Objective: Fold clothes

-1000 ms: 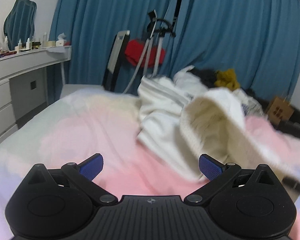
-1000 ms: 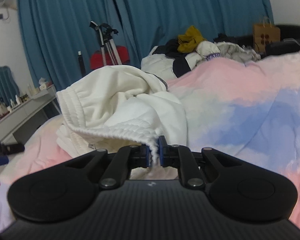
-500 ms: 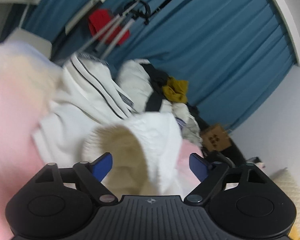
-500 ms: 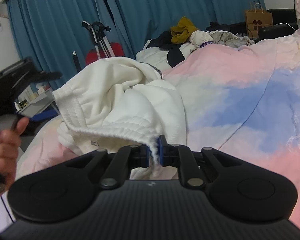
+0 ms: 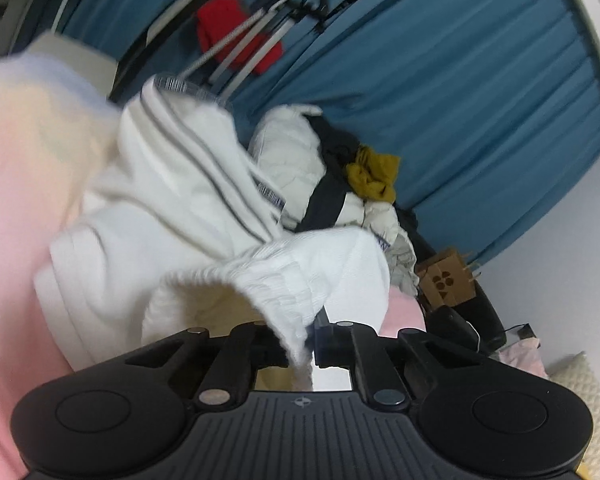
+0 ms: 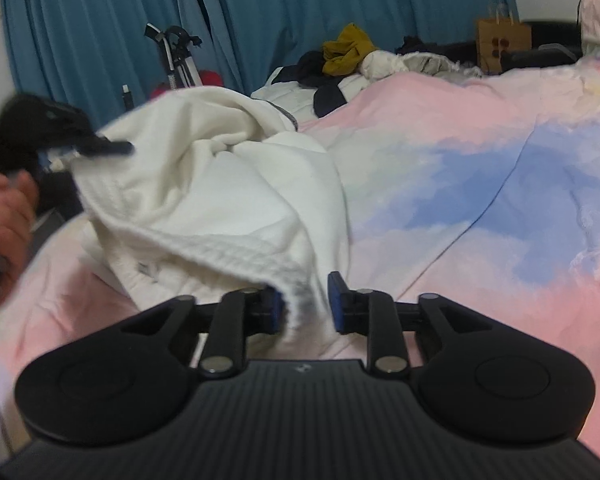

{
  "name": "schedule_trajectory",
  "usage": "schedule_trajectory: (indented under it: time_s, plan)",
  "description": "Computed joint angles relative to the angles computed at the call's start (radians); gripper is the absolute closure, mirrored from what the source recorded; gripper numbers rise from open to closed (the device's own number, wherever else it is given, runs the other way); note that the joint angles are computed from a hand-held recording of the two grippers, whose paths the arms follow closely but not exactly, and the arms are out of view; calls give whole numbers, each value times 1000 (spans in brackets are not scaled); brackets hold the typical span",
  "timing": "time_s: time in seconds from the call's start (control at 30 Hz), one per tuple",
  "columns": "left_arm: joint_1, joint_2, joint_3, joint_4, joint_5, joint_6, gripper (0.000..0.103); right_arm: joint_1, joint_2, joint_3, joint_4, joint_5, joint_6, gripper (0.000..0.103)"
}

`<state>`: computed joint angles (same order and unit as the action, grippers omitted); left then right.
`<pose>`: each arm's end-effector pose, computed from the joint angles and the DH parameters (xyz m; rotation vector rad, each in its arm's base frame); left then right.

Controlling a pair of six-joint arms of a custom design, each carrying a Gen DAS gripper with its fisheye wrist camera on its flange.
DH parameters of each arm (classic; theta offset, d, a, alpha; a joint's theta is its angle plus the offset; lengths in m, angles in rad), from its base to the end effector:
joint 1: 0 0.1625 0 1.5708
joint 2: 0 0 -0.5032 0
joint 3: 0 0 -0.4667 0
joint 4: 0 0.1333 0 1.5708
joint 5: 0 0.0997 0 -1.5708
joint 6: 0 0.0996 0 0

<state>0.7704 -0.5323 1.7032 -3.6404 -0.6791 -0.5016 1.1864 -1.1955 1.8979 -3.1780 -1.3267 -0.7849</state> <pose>-0.3744 -0.6571 0.0271 -0.1932 2.4997 -1.6448 -0.1085 -0.6878 0.3478 0.6607 -2.4856 1.2143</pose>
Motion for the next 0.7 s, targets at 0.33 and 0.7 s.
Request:
schedule_trajectory:
  time_s: [0.33, 0.7]
  plan:
    - [-120, -137, 156, -162, 67, 113, 94, -36, -204, 89, 310, 232, -87, 89]
    - [-240, -394, 368, -300, 416, 286, 94, 83, -293, 238, 618, 346, -312, 89]
